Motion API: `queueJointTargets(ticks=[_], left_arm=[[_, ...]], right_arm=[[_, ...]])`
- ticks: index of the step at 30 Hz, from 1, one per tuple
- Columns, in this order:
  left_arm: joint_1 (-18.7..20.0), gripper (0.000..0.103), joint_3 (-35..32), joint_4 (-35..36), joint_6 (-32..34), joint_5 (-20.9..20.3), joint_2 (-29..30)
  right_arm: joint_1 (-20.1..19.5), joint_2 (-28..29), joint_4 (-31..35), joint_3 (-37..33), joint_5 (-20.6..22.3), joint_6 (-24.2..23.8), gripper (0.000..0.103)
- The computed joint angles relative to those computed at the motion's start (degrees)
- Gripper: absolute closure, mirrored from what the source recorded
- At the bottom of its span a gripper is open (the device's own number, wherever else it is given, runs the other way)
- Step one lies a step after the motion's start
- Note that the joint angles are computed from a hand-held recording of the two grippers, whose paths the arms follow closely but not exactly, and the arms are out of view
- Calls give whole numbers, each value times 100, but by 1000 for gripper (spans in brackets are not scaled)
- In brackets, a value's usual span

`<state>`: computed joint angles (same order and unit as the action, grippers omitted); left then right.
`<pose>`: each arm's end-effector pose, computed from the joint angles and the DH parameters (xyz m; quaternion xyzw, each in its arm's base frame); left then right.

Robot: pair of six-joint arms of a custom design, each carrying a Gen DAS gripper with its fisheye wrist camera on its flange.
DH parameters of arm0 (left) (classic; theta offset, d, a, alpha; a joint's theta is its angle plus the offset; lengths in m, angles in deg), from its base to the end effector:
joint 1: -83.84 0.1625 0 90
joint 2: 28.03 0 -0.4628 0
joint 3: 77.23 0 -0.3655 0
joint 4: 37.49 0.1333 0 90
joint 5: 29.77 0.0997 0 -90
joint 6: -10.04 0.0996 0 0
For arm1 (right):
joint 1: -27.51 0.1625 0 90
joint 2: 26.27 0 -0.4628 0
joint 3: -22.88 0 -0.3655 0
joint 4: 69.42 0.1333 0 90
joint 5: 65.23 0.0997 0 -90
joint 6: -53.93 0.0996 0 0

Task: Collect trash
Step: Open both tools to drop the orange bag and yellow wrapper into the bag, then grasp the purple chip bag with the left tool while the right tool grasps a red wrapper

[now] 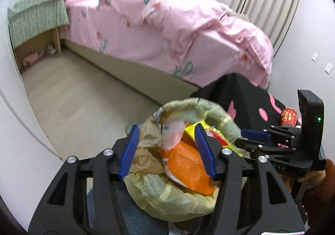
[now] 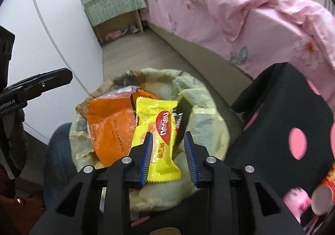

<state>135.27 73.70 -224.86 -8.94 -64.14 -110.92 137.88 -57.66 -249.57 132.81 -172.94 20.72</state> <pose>-0.0238 -0.3755 0.2826 0.0292 0.8633 -0.4136 0.2879 0.3000 -0.5120 -0.0275 0.4292 -0.8845 0.0822 0.1634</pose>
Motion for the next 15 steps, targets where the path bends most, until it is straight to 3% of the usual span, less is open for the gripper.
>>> queueJointTargets(ticks=[4,9,11,13,15], left_arm=[[-528,43,98,37,-134,309,94],[-1129,39,179,-408,-113,288,674],[-1290,35,172,-904,85,159,1103],[-1331,33,118,-1177,239,-65,1362],[-1361,30,14,-1413,366,-369,1685]], right_arm=[[-21,-477,-832,627,133,-38,72],[-250,-1172,-2167,1591,332,-203,63],[-371,-1415,-2538,1871,299,-225,62],[-545,-1716,-2961,2228,294,-309,50],[-696,-1942,-3243,2491,232,-367,46]])
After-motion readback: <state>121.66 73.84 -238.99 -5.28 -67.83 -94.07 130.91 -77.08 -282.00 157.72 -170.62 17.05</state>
